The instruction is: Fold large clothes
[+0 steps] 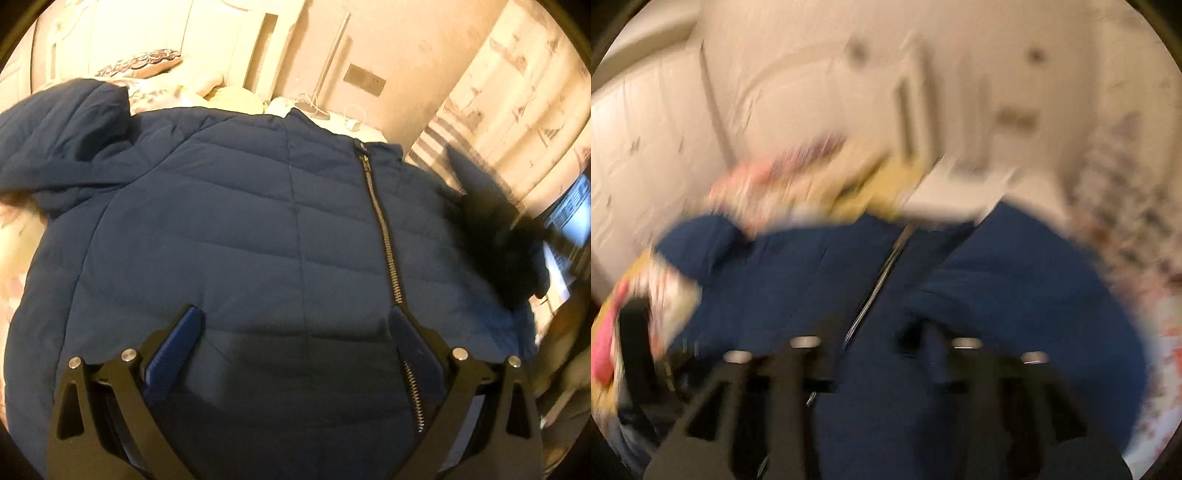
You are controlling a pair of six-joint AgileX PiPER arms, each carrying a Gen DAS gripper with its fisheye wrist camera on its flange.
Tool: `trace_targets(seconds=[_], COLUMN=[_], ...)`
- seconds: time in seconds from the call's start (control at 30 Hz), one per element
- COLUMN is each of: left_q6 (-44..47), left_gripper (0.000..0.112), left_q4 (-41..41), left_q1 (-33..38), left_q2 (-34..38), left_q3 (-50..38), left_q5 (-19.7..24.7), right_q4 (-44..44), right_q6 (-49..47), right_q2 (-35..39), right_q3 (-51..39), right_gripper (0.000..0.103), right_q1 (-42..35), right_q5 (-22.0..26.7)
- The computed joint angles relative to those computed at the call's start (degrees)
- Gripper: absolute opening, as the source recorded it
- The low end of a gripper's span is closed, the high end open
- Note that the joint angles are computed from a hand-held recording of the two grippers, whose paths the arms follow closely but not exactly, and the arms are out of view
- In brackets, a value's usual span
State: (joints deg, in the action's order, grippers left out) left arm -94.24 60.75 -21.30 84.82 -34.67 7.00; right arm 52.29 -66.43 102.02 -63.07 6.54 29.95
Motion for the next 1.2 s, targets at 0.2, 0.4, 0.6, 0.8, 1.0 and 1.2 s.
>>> trace_targets(seconds=[0.2, 0.4, 0.6, 0.8, 1.0, 1.2], left_q6=[-2.48, -5.88, 16.66, 50.00, 60.38, 33.54], left_gripper=[0.101, 0.099, 0.099, 0.097, 0.061, 0.022], left_q4=[2.01, 5.62, 0.80, -14.24, -19.56, -5.51], left_q1=[-0.66, -9.42, -28.01, -32.05, -33.30, -27.69], left_q2=[-0.35, -1.97, 8.12, 30.18, 44.25, 26.90], left_q3=[0.23, -2.15, -22.79, -53.74, -72.82, -49.10], left_q5=[0.60, 13.08, 27.62, 30.95, 37.95, 23.13], right_q4=[-1.62, 6.27, 3.18, 7.40, 8.07, 8.40], right_q6=[-2.68, -21.03, -31.43, -40.09, -41.57, -41.94], right_q2=[-4.15, -17.46, -17.41, -23.15, -20.83, -19.54], right_q3=[7.01, 17.60, 29.32, 37.72, 37.41, 36.76], right_gripper=[0.079, 0.086, 0.086, 0.086, 0.087, 0.086], right_q1=[-6.96, -38.14, -48.50, -45.24, -46.06, -46.60], right_q5=[4.83, 27.27, 27.66, 19.46, 19.55, 20.43])
